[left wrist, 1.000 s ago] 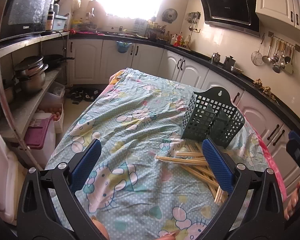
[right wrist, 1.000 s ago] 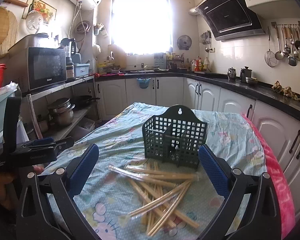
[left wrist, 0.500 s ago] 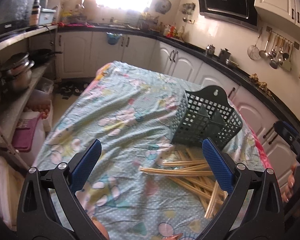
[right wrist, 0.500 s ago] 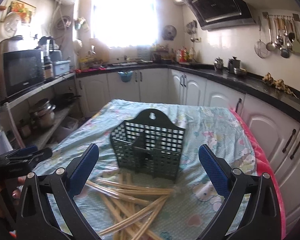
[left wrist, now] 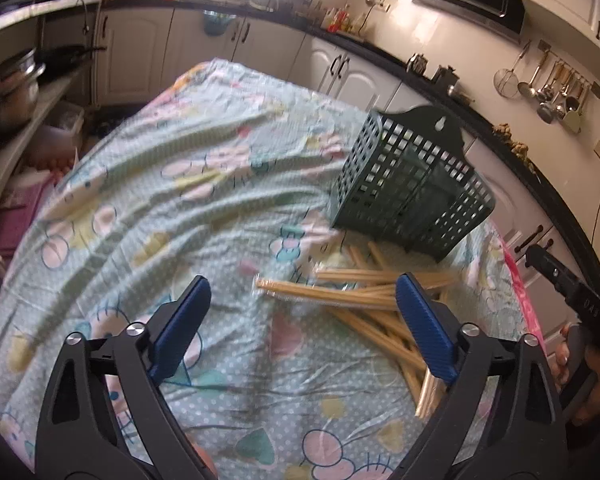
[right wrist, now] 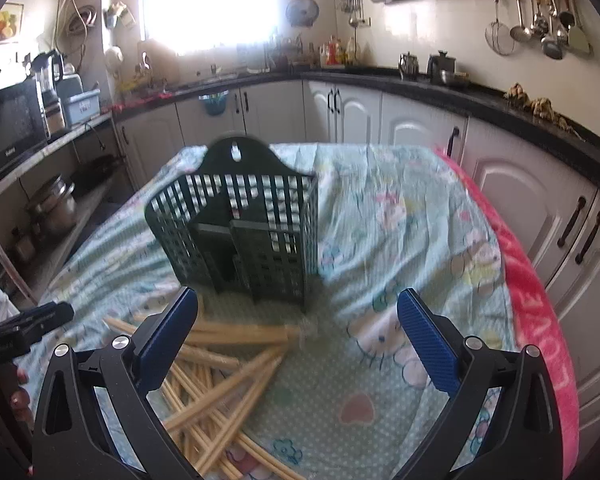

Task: Organize utensils
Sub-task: 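Lower the left gripper onto a wooden chopstick and close while the right gripper grasps another chopstick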

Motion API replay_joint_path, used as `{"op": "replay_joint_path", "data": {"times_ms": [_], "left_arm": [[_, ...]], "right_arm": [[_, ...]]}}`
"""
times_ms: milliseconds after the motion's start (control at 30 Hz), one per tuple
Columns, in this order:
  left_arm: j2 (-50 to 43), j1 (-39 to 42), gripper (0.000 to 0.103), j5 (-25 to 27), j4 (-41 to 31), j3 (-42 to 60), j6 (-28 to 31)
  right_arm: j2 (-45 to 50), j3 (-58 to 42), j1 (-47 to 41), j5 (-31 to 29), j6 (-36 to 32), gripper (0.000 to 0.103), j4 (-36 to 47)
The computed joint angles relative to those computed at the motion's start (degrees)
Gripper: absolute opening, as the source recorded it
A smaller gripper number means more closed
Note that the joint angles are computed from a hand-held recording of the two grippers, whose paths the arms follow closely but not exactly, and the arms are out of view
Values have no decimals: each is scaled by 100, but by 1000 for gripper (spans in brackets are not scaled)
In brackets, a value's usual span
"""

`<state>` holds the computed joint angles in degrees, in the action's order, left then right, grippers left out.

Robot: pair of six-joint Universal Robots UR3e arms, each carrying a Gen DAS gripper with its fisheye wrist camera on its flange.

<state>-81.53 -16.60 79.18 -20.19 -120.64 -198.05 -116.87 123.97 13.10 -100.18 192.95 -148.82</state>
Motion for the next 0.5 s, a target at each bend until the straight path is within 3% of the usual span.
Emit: {"op": "replay_joint_path", "data": {"times_ms": [200, 300, 500], "left_arm": [[-160, 331, 70, -654, 19, -260, -96], [-224, 512, 68, -1037, 83, -373, -109], [-470, 759, 60, -1497, 155, -327, -191]], "right_arm": [[16, 351, -256, 185, 68, 94, 44], [-12, 548, -580, 575, -51, 78, 114], [-112, 905, -1433, 1788, -221, 56, 204]]}}
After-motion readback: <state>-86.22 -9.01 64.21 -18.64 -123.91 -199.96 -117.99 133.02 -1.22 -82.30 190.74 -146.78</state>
